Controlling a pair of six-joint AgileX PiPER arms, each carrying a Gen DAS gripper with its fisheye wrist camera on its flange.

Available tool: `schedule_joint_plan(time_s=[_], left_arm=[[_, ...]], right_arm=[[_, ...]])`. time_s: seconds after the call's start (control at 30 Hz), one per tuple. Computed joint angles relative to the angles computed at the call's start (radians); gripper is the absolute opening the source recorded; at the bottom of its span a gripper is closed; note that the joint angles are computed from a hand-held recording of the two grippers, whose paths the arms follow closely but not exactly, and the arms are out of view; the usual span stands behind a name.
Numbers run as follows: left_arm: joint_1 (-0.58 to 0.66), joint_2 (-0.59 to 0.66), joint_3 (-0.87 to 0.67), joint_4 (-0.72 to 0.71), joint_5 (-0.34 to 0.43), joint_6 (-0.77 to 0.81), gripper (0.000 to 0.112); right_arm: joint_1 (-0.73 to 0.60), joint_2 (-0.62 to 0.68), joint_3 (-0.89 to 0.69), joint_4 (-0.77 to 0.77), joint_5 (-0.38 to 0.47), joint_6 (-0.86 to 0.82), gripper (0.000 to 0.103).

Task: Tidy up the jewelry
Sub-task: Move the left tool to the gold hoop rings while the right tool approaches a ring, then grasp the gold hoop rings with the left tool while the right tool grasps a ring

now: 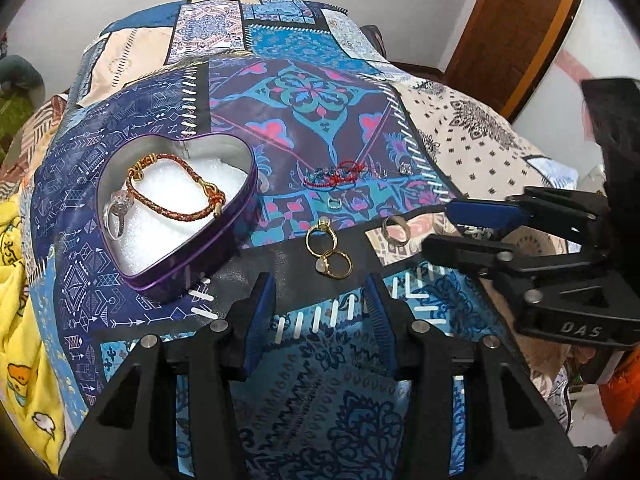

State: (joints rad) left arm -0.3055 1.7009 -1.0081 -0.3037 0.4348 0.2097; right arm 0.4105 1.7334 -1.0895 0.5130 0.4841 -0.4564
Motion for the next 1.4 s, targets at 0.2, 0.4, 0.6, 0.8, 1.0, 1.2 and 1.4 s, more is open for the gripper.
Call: schedule_joint_plan(time_s=[0.2,0.4,0.6,0.8,1.0,1.2,1.4], left_arm=[[-0.007,0.017,-0.010,-0.017,-0.008,0.048,0.038],[-0.024,0.044,-0.026,-0.009,-0.027,0.064,0.030],[-0.039,0.068,-0.038,0.024,-0.060,0.011,0.029],[-0.070,0.085,-0.049,0.177,-0.086,-0.124,0.020],[-0.058,0.077,-0.041,0.111,-0.088,-0.064,0.020],[-0.066,0.046,-0.027,0.137,-0.078,-0.099,0.020],[-0.064,-0.022,-0.007,0.157,-0.081,-0.127,0.020]], right_arm=[[-0.026,0.061,-0.038,0.128,0.028,-0.110,0.039],[-0.017,0.057,-0.021,0.127,-0.001,-0.123,0.024],[-0.040,0.056,-0.013,0.180,0.001,-0.159,0.020],[-0.043,0.030,0.014,0.164,-0.017,-0.136,0.020],[-0.053,0.003,0.020,0.149,-0.023,-0.114,0.020],[-0.044,-0.034,0.016,0.111,-0.036,-0.076,0.020],[-0.019,-0.079,0.012,0.079,-0.057,-0.033,0.020]])
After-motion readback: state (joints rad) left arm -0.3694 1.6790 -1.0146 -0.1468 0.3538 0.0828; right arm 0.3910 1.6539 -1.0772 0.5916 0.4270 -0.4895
